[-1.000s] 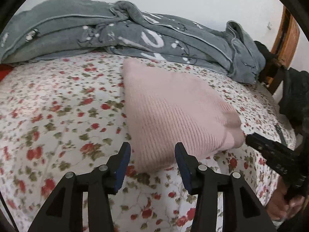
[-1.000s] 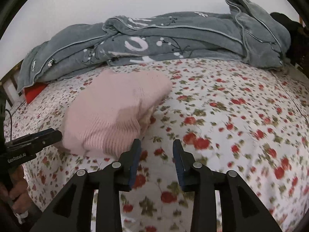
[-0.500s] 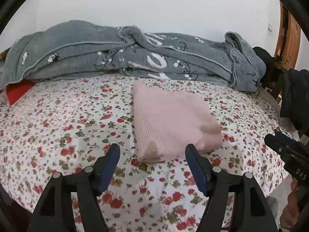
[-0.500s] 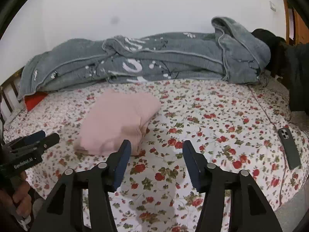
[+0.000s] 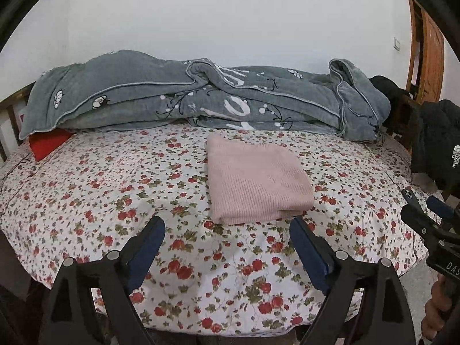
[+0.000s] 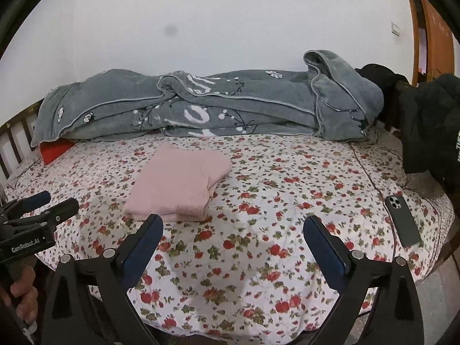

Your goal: Fold small clothes

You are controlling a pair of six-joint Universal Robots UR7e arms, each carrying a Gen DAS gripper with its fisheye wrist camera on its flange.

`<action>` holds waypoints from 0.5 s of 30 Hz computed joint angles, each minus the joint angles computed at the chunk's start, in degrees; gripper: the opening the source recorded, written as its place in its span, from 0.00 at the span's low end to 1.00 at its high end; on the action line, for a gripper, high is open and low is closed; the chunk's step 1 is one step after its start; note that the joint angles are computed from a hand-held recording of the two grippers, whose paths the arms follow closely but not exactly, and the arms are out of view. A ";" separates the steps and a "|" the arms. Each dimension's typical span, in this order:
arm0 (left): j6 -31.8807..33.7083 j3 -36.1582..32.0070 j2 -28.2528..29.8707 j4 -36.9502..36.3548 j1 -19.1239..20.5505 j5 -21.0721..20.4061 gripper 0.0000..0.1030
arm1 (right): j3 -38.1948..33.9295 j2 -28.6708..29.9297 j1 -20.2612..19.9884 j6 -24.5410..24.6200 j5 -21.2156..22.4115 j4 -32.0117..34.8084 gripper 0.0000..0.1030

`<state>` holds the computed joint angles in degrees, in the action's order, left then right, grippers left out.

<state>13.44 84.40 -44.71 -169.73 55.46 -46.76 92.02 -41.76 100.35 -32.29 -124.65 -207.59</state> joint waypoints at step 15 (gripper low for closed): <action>1.43 4.40 -2.06 -4.81 -2.15 1.21 0.87 | 5.57 -2.78 0.88 -0.21 0.40 -4.88 0.94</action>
